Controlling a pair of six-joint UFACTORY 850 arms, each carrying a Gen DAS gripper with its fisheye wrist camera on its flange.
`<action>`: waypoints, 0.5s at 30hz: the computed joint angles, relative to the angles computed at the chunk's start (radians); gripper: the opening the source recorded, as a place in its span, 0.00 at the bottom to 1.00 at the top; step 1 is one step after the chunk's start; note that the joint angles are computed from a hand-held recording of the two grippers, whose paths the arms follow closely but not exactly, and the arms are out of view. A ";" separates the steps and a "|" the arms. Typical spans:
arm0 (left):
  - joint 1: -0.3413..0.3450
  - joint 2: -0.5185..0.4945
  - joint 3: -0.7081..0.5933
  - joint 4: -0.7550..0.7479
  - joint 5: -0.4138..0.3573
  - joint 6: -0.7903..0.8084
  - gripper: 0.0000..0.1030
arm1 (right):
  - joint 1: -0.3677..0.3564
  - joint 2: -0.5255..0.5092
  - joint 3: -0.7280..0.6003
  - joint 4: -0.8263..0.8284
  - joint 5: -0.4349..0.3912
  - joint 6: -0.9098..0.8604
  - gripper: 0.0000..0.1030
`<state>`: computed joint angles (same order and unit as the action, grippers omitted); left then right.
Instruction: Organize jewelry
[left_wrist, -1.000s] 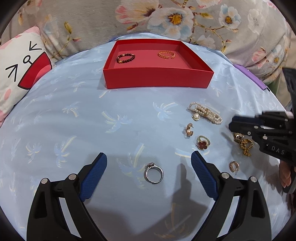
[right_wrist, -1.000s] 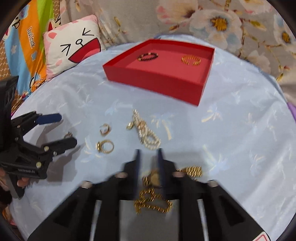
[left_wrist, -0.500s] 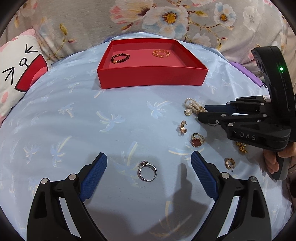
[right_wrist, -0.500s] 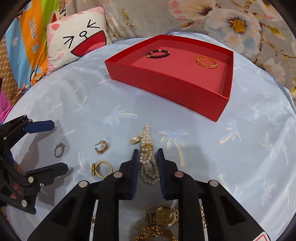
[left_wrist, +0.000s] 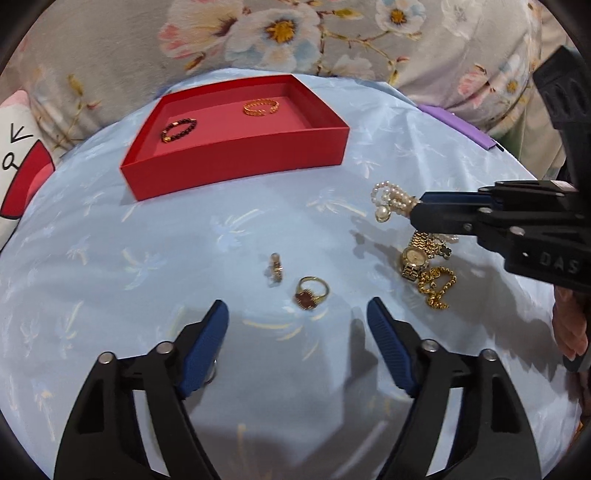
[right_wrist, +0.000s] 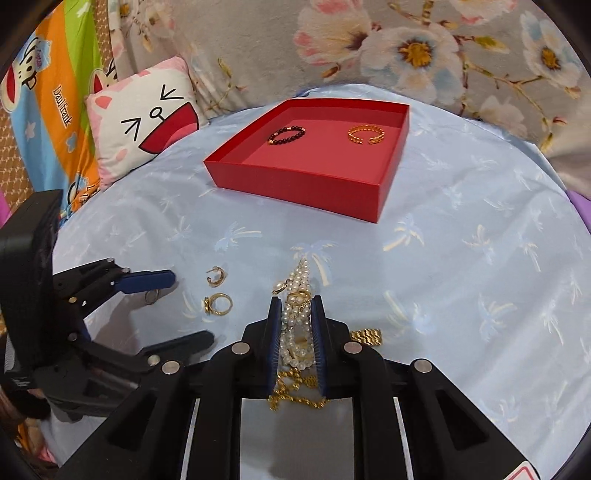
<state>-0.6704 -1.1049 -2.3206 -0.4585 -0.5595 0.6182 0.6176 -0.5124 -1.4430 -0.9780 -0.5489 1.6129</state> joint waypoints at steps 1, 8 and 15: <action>-0.002 -0.027 -0.046 0.020 -0.029 -0.034 0.66 | -0.002 0.004 0.007 -0.004 0.003 0.011 0.14; -0.006 -0.074 -0.129 0.028 -0.068 -0.069 0.40 | -0.010 0.015 0.028 -0.017 0.032 0.040 0.14; -0.002 -0.085 -0.146 -0.025 -0.093 -0.018 0.22 | -0.014 0.015 0.032 -0.012 0.041 0.046 0.14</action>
